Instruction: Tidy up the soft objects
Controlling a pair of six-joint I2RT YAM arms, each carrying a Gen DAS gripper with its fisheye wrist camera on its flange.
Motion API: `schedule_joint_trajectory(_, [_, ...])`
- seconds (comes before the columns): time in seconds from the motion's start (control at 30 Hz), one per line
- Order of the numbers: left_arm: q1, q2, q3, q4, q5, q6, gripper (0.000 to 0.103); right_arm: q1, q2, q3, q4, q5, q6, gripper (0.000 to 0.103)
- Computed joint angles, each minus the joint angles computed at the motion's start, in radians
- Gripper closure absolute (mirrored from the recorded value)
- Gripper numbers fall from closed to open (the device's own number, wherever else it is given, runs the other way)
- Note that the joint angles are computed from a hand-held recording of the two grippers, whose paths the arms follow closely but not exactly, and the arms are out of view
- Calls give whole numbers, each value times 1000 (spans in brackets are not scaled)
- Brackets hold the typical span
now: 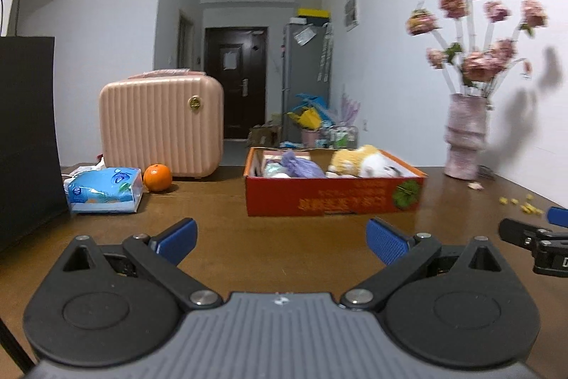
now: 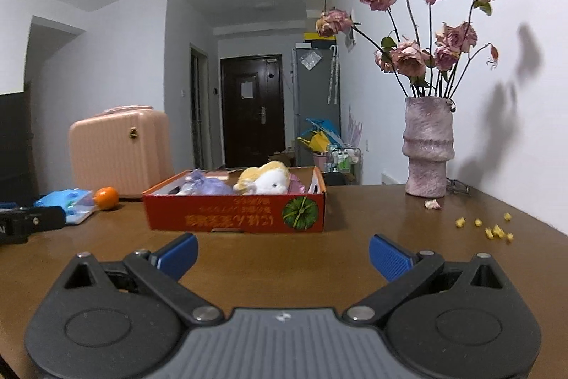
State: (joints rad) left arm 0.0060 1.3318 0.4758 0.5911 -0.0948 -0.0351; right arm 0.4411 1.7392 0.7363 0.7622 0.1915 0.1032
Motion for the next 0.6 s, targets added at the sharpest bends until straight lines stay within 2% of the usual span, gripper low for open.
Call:
schedule_joint_trajectory(0.1, [-37,-139,-130,-6,-18,3,0,26,-118,-164,46,3,7,0])
schedule_joint_trajectory(0.3, [-82,-364,-267,-84,-58,0,0,95,-331,-347,25,60,-8,0])
schedule_joint_trajectory(0.6, [-121,-474,-299,-123,-90,19,0,169,-470,-434,12,121,-25,0])
